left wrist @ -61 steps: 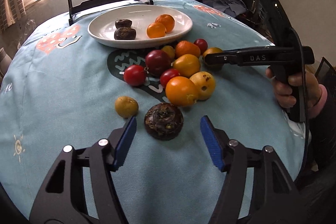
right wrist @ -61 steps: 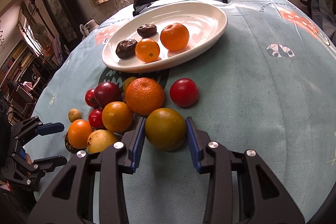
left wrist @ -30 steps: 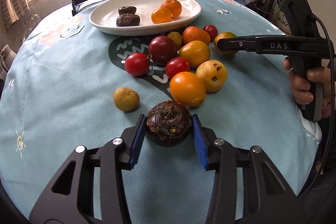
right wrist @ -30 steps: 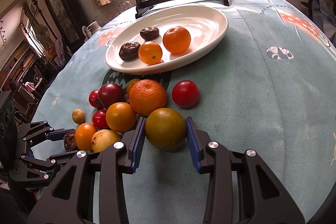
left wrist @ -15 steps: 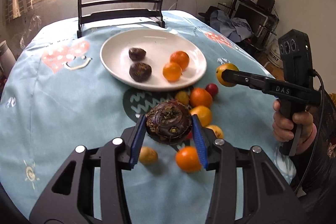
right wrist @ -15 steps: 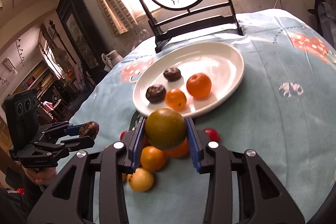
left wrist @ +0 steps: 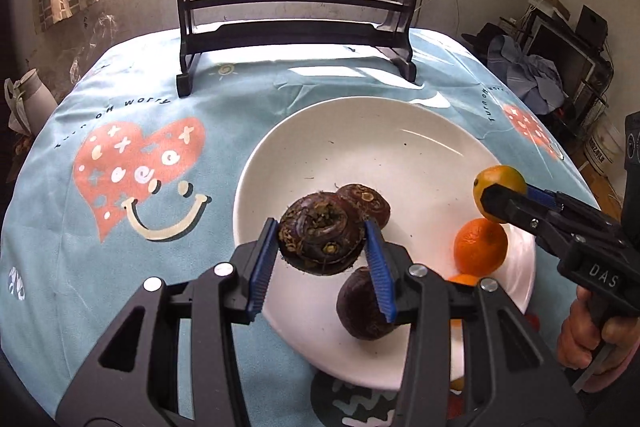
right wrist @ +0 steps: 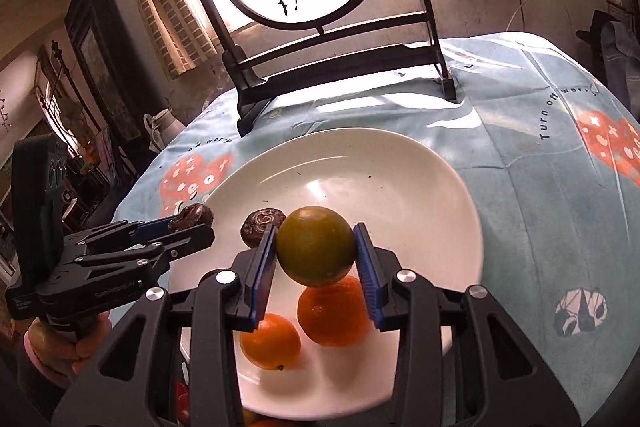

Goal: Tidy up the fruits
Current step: 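Carry both fruits onto the white plate and open both tools, then grasp the yellow spotted fruit with the right tool while the left tool grasps an orange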

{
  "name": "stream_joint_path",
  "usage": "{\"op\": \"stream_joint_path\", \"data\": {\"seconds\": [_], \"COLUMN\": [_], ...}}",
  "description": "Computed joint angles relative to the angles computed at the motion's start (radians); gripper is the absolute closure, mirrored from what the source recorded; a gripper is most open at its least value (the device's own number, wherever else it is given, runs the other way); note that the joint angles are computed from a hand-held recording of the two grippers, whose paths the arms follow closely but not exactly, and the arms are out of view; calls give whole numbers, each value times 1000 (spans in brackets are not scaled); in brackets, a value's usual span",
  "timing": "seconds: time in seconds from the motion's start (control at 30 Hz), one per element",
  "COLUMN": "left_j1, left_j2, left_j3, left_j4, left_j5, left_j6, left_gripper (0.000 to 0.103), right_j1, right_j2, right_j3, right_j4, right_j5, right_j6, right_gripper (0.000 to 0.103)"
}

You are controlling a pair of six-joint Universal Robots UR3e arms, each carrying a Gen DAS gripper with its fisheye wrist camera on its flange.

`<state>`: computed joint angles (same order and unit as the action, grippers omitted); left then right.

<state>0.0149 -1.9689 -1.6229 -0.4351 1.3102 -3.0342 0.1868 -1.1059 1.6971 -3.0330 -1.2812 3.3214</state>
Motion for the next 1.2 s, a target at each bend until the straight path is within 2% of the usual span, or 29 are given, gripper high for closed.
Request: {"op": "stream_joint_path", "data": {"seconds": [0.2, 0.23, 0.27, 0.4, 0.47, 0.53, 0.67, 0.77, 0.83, 0.93, 1.0, 1.03, 1.1, 1.2], "left_j1": [-19, -24, -30, -37, -34, -23, -11, 24, 57, 80, 136, 147, 148, 130], "left_j2": [-77, -80, -76, 6, 72, 152, 316, 444, 521, 614, 689, 712, 734, 743], "left_j3": [72, 73, 68, -23, -81, -159, -362, -544, -670, -773, -865, -883, -908, -933], "left_j4": [-32, -29, -20, 62, 81, 90, 147, 173, 198, 169, 172, 146, 146, 217], "left_j5": [52, 67, 84, 108, 108, 94, 113, 69, 19, 13, -55, -59, -34, 14], "left_j6": [5, -2, -7, -9, -6, -1, -32, -40, -32, -26, 5, 15, 9, -20], "left_gripper": [58, 54, 48, 21, 15, 6, 3, 3, 3, 3, 3, 3, 3, 3], "right_j1": [49, 53, 56, 49, 48, 48, 65, 72, 100, 131, 139, 141, 160, 215], "right_j2": [84, 89, 89, 22, -34, -97, -225, -301, -346, -395, -422, -430, -428, -402], "right_j3": [-165, -176, -179, -108, -48, 26, 238, 422, 494, 566, 605, 616, 612, 584], "right_j4": [160, 170, 170, 118, 78, 40, -84, -196, -189, -183, -181, -166, -116, -81], "right_j5": [-29, -32, -37, -28, -31, -34, -65, -53, -78, -64, -28, -5, 6, -68], "right_j6": [-53, -59, -60, -43, -30, -24, -6, 30, 52, 49, 32, 17, -3, -18], "right_gripper": [63, 59, 50, 46, 40, 40, 39, 39, 39, 39, 39, 39, 39, 39]}}
